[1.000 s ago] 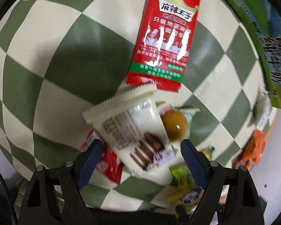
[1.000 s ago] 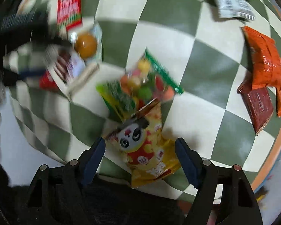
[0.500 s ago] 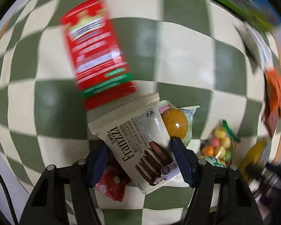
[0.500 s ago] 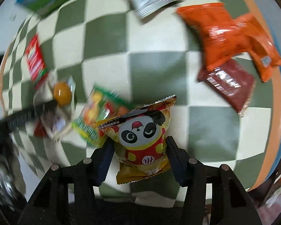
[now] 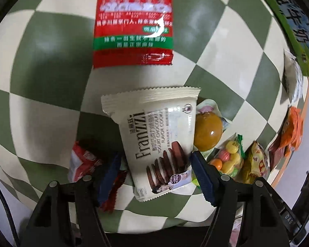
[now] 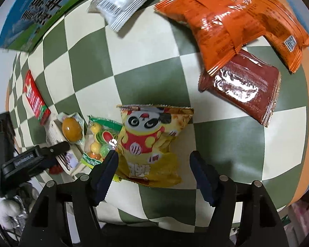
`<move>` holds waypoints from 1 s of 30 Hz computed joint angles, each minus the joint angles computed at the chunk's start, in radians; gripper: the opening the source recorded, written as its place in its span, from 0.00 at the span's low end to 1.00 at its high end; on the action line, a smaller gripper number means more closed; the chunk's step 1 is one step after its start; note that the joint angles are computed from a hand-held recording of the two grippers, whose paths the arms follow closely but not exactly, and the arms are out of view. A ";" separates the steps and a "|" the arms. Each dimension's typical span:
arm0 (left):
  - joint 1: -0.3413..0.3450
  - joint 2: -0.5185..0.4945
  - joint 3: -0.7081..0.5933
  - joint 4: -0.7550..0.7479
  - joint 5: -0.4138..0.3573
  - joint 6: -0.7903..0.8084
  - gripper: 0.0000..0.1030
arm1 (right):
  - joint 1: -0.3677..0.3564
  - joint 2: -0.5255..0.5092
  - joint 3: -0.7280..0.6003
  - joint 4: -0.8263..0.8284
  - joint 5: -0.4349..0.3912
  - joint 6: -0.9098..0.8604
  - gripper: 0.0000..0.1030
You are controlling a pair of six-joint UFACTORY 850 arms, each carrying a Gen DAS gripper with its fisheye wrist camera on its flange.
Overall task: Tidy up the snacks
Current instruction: 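Grasp the Franzzi cookie pack with the left tool while the right tool grasps the panda snack bag, then carry the cookie pack and panda bag over the box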
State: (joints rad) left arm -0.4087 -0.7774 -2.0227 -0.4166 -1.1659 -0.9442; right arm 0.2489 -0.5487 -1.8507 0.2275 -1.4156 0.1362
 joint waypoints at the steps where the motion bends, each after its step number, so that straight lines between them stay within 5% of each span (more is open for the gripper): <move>1: -0.010 0.013 0.030 0.003 0.012 -0.015 0.68 | -0.009 -0.007 -0.008 0.000 -0.003 0.001 0.72; 4: -0.023 0.031 0.052 0.072 0.032 -0.004 0.56 | -0.029 -0.004 0.006 0.016 0.008 0.018 0.71; 10: -0.090 -0.154 -0.308 0.317 -0.176 0.112 0.53 | -0.053 -0.021 -0.009 0.053 -0.007 0.008 0.52; 14: -0.093 -0.271 -0.499 0.293 -0.259 0.137 0.57 | -0.032 -0.027 -0.021 0.032 -0.009 0.003 0.52; 21: -0.048 -0.155 -0.227 0.159 -0.115 0.141 0.60 | 0.008 -0.060 -0.021 0.026 -0.003 0.033 0.62; 30: -0.110 -0.158 -0.287 0.260 -0.130 0.065 0.54 | 0.047 -0.034 0.009 -0.026 0.050 0.031 0.49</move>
